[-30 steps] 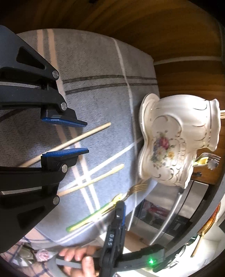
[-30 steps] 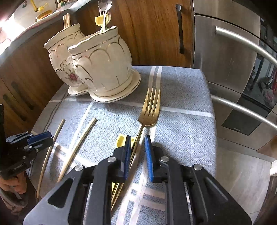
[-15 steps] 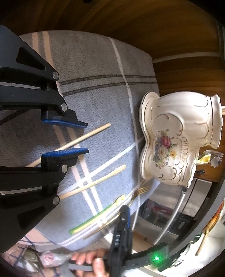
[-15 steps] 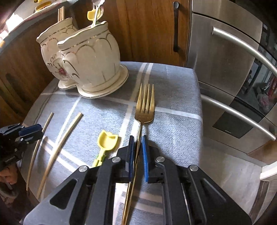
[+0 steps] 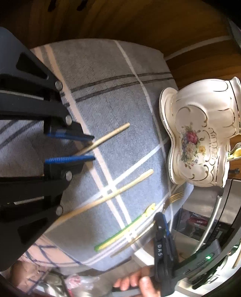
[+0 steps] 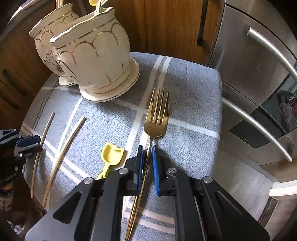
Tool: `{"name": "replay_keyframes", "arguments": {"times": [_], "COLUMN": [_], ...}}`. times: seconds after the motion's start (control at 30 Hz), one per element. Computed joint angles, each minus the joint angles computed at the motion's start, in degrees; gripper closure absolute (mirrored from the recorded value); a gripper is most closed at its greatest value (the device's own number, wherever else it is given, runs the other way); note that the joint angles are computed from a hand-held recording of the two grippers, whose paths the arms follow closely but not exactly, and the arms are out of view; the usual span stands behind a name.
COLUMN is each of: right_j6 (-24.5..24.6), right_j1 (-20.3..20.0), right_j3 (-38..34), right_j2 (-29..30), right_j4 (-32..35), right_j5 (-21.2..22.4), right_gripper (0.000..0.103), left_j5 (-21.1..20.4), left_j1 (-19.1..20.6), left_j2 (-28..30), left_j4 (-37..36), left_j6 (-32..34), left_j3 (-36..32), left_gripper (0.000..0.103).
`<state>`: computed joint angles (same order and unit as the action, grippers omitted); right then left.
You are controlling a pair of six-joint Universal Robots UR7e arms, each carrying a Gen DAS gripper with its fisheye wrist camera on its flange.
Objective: Organize utensils
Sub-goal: 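Close the left tool on the chopstick while the right tool grasps the gold fork handle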
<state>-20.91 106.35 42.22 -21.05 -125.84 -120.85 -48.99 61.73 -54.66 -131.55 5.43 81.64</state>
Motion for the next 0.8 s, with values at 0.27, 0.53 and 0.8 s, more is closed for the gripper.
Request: {"name": "replay_keyframes", "arguments": {"times": [0.27,0.53,0.8], "right_j6": [0.89,1.85,2.41], "right_j1": [-0.34,-0.14,-0.39], "right_j3": [-0.72,-12.77,-9.09], "right_j2": [-0.08,5.23,3.37], "right_j4": [1.97,13.53,10.34], "right_j5": [0.62,-0.63,0.99], "right_gripper": [0.095,0.095,0.096], "left_j5": [0.90,1.68,0.92], "left_j1": [1.70,1.35,1.52], "left_j2": [1.00,3.52,3.58], "left_j4": [7.26,18.89,19.85], "left_j6": [1.30,1.15,0.43], "left_j3": [-5.76,-11.98,-12.64], "left_gripper": [0.096,0.093,0.096]}}
